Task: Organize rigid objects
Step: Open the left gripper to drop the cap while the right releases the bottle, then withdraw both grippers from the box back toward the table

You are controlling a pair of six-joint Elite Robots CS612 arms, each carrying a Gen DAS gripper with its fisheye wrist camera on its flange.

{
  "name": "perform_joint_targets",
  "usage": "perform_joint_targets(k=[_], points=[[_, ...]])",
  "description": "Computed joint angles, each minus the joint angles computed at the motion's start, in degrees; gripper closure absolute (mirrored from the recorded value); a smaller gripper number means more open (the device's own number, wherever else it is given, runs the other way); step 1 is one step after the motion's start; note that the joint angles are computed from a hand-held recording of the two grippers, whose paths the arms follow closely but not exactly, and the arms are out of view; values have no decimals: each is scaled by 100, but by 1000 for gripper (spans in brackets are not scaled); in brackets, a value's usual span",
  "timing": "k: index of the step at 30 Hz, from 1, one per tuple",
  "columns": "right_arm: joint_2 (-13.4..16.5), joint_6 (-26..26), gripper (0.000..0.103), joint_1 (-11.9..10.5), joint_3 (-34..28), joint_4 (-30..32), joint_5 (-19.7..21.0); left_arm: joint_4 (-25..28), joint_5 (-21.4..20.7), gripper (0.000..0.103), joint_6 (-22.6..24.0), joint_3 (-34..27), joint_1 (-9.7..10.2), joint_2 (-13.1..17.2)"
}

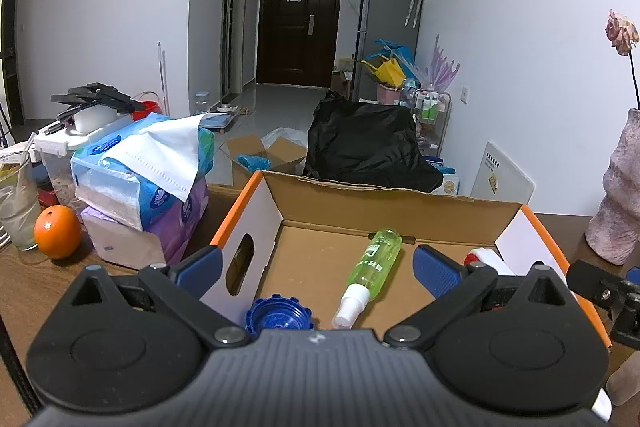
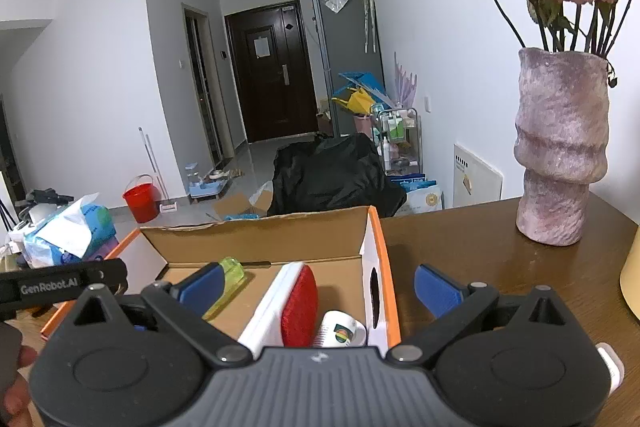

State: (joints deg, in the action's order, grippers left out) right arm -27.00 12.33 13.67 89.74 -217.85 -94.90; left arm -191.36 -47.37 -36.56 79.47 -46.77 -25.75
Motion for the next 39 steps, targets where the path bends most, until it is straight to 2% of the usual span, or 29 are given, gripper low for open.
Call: perform_joint_targets(k=[23,39], points=[[-258,-281,0,92,677,-680,2,-571,400,0,203,585,-222,-232],[-434,-453,0,207,1271,-1081,-68,-862,607,0,-97,1275,-434,-495]])
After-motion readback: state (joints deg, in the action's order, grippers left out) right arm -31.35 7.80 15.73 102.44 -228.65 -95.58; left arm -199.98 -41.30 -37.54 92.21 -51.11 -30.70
